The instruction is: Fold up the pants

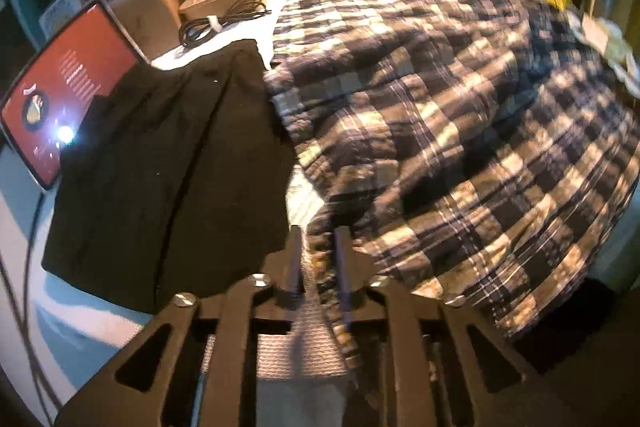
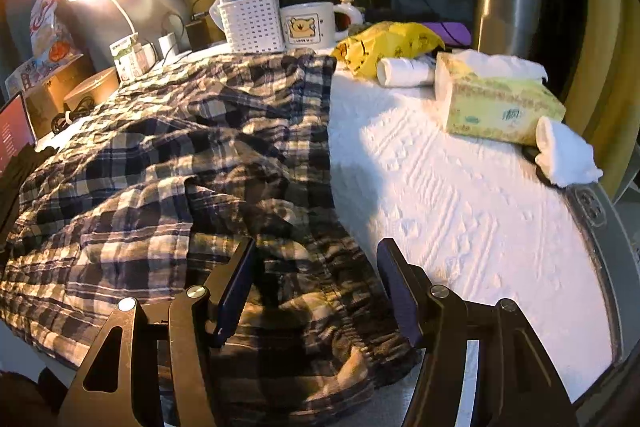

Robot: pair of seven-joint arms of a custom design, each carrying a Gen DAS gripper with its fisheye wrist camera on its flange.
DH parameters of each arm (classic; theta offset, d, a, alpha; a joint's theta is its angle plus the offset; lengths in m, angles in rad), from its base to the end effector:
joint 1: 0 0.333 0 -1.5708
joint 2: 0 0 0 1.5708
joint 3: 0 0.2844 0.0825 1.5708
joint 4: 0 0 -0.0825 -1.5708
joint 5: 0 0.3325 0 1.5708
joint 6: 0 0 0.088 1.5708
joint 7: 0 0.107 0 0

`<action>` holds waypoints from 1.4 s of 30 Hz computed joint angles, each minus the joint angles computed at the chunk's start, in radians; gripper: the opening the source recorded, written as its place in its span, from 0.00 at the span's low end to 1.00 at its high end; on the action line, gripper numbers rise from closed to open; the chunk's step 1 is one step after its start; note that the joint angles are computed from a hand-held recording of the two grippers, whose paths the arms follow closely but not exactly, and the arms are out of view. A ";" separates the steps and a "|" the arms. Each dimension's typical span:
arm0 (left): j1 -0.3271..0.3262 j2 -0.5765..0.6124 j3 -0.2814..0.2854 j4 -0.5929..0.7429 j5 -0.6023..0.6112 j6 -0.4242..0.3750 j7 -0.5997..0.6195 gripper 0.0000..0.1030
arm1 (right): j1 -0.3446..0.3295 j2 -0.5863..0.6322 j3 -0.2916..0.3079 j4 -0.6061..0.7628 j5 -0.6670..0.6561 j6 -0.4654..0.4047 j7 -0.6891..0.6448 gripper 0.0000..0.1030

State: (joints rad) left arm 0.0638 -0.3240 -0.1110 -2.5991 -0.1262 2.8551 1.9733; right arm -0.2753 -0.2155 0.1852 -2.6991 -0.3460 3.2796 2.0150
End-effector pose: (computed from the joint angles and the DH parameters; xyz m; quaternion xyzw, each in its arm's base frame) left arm 0.4264 -0.0144 0.4342 -0.5516 0.7836 -0.1766 0.2248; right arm 0.4235 -0.0028 0.3972 -0.5992 0.7036 -0.2667 0.2733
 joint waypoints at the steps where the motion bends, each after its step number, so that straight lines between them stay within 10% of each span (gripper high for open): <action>1: -0.010 -0.001 0.013 0.003 -0.017 0.010 0.011 0.24 | 0.001 0.000 -0.003 0.000 0.000 -0.003 -0.002 0.62; 6: -0.091 0.052 0.071 0.086 -0.157 0.075 0.091 0.40 | -0.033 -0.032 0.010 0.006 -0.024 -0.048 0.017 0.62; 11: -0.146 0.167 0.079 0.233 -0.288 0.071 0.197 0.42 | 0.111 -0.080 -0.144 0.010 -0.013 -0.086 0.006 0.62; 24: -0.093 0.434 -0.033 0.552 -0.473 -0.016 0.319 0.42 | 0.130 0.025 -0.146 0.191 -0.057 -0.118 0.027 0.62; 29: -0.079 0.516 -0.040 0.637 -0.436 -0.066 0.260 0.42 | 0.277 0.159 -0.258 0.351 0.078 -0.151 -0.153 0.62; 33: -0.068 0.569 -0.039 0.691 -0.388 -0.104 0.200 0.42 | 0.289 0.255 -0.239 0.483 0.245 -0.187 -0.330 0.59; 35: -0.062 0.592 -0.039 0.717 -0.368 -0.116 0.179 0.42 | 0.255 0.316 -0.182 0.566 0.398 -0.226 -0.498 0.35; 42: -0.068 0.660 -0.012 0.792 -0.243 -0.137 0.066 0.42 | 0.240 0.495 -0.180 0.816 0.354 -0.386 -0.491 0.33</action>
State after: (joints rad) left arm -0.0043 0.3364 -0.1234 -1.8076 -0.3689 2.7176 2.0396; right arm -0.0352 0.2792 0.0056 -1.8827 0.0083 2.8939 1.5243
